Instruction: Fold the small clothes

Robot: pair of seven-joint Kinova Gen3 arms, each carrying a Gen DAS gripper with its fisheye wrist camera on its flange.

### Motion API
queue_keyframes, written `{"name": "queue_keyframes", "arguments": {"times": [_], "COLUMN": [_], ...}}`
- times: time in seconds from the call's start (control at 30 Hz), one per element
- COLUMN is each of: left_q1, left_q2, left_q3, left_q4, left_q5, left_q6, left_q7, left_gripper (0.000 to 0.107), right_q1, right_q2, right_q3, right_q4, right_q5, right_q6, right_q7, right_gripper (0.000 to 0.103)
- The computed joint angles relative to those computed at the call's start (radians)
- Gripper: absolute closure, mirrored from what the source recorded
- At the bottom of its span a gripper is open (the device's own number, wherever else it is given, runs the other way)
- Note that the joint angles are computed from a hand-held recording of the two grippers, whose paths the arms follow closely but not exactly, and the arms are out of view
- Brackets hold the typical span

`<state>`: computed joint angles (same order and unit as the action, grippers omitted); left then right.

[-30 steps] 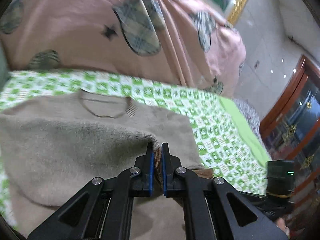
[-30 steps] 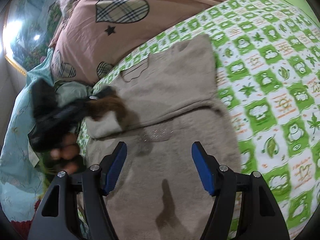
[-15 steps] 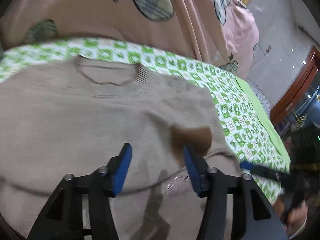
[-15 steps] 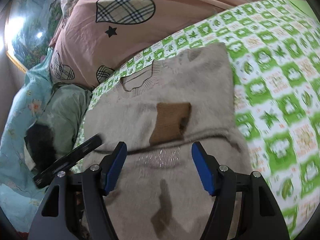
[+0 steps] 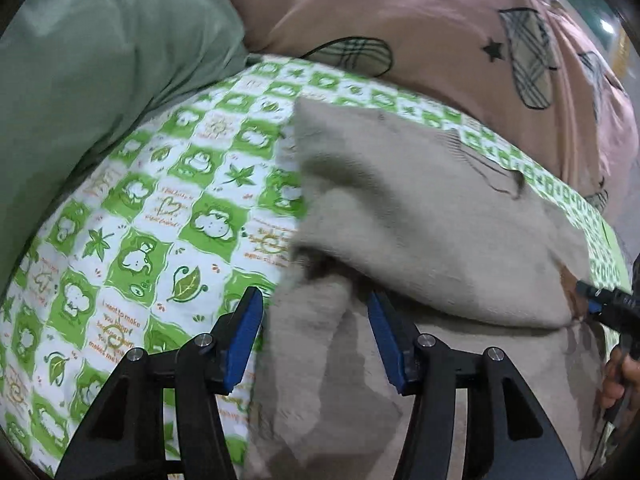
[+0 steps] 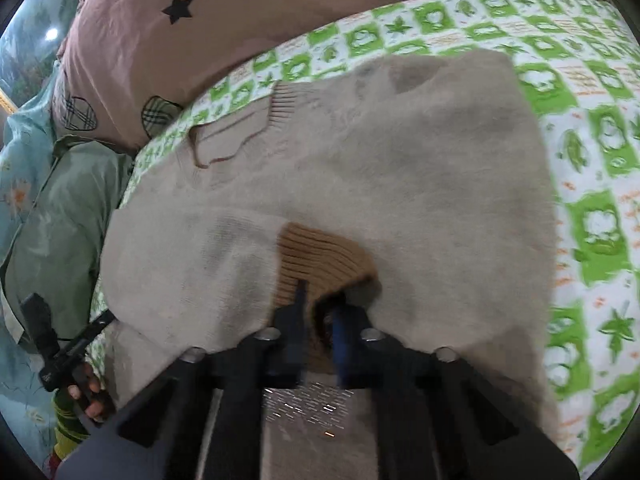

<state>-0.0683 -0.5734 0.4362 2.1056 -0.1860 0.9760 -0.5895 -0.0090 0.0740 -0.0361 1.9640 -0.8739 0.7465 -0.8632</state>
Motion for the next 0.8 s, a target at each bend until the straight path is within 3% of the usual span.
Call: {"name": "queue_keyframes", "arguments": {"times": [0.07,0.17,0.23,0.37,0.53,0.7,0.8], "left_q1": [-0.008,-0.025,-0.019,0.004,0.017,0.068,0.036], "left_q2": [0.037,0.094,0.104,0.133,0.198,0.073,0.078], "left_q3": [0.003,0.019,0.003,0.0,0.086,-0.066,-0.047], "left_q4": [-0.001,-0.011,-0.015,-0.028,-0.065,0.007,-0.001], "left_q5": [-0.012,-0.051,-0.07,-0.103,-0.197,-0.148,-0.129], "left_q6": [-0.01,-0.031,-0.042,-0.057,0.005,-0.131,-0.127], "left_q7": [-0.011,0.01,0.019,0.033,0.104,0.139,0.097], "left_gripper": [0.054,0.055,0.062,0.064,0.084,0.085,0.085], "right_q1": [-0.027,-0.093,-0.088,0.048,0.046,0.059,0.065], "right_q2": [-0.037,-0.132,-0.181,-0.154,-0.092,-0.122,-0.147], "right_q3": [0.05,0.189,0.228,0.134,0.112,0.119,0.132], "right_q4": [0.011,0.036,0.058,0.039,0.04,0.021,0.006], "right_q5": [-0.075,-0.197,-0.264,-0.227,-0.21,-0.37,-0.424], "right_q6": [0.013,0.046,0.033,0.029,0.04,0.117,0.127], "right_q7": [0.059,0.16,0.213,0.178,0.143,0.24,0.253], "right_gripper": [0.095,0.095,0.095,0.095,0.095,0.095,0.095]}}
